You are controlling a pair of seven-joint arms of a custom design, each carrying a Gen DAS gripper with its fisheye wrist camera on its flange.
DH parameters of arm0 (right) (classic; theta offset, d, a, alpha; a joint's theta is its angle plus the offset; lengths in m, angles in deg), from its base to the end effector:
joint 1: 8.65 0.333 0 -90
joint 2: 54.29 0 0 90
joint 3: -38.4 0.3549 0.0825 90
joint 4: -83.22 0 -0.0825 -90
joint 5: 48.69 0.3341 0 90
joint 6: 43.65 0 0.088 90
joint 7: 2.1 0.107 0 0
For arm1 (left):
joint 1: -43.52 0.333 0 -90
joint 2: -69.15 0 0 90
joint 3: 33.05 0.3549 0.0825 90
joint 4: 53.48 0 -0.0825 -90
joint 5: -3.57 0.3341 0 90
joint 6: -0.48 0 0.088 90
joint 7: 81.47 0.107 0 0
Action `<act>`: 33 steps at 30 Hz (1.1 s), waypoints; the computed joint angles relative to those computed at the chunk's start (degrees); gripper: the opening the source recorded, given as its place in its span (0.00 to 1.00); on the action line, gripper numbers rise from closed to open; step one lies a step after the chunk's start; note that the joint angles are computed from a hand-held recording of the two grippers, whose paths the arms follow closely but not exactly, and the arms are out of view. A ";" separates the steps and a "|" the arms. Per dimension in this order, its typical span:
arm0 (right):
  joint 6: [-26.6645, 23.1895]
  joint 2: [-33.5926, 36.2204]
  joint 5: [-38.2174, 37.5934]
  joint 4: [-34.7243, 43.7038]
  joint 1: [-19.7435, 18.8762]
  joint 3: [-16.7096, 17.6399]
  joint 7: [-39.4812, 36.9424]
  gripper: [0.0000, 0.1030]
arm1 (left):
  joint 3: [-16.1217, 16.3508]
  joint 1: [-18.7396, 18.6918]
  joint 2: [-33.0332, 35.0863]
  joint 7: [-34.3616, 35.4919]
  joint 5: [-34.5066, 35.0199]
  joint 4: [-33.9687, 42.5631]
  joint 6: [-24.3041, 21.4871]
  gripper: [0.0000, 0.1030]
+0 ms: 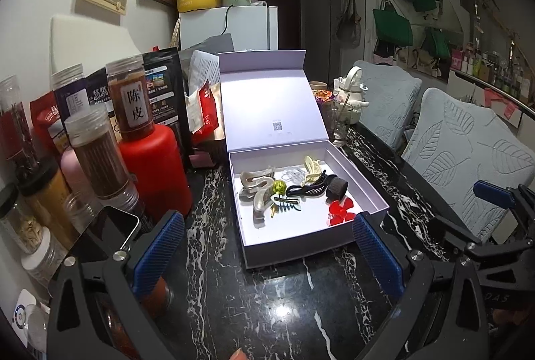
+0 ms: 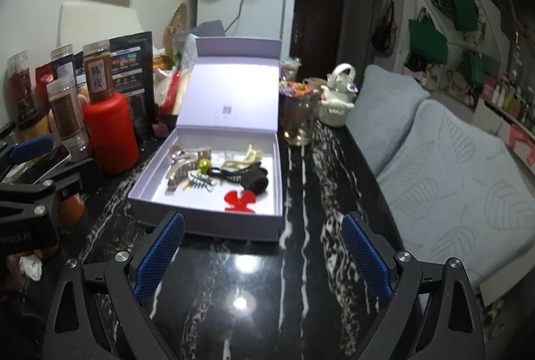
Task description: Organize rigid objects
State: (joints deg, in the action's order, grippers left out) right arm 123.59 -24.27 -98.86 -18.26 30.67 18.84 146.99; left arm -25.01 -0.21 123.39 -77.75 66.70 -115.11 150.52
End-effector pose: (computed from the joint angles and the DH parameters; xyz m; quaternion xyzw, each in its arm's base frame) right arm 0.5992 0.3085 0.3953 -0.7186 0.5763 -0.3106 0.2345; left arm 0.6074 -0.5214 0.3529 -0.6017 0.6322 -0.3509 0.3392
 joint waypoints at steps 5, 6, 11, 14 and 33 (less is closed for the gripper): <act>3.91 0.69 -1.72 -0.78 1.08 -2.95 2.42 0.93 | 0.39 0.13 1.02 -0.28 0.12 0.72 0.19 1.00; 4.07 1.00 -1.44 -0.50 1.07 -3.11 2.12 0.93 | 0.26 0.28 1.26 -0.08 -0.21 0.99 0.06 1.00; 5.48 2.97 2.45 1.36 0.35 -3.09 -1.37 0.93 | -0.51 1.45 2.58 1.50 -2.80 2.17 0.83 1.00; 6.91 4.21 5.60 2.07 -0.01 -2.94 -3.88 0.93 | -0.42 1.60 3.65 3.02 -4.34 3.48 0.07 1.00; 10.47 8.30 19.90 2.21 5.13 -9.09 -12.27 0.96 | 1.18 1.54 4.49 1.93 -5.10 3.63 -0.31 1.00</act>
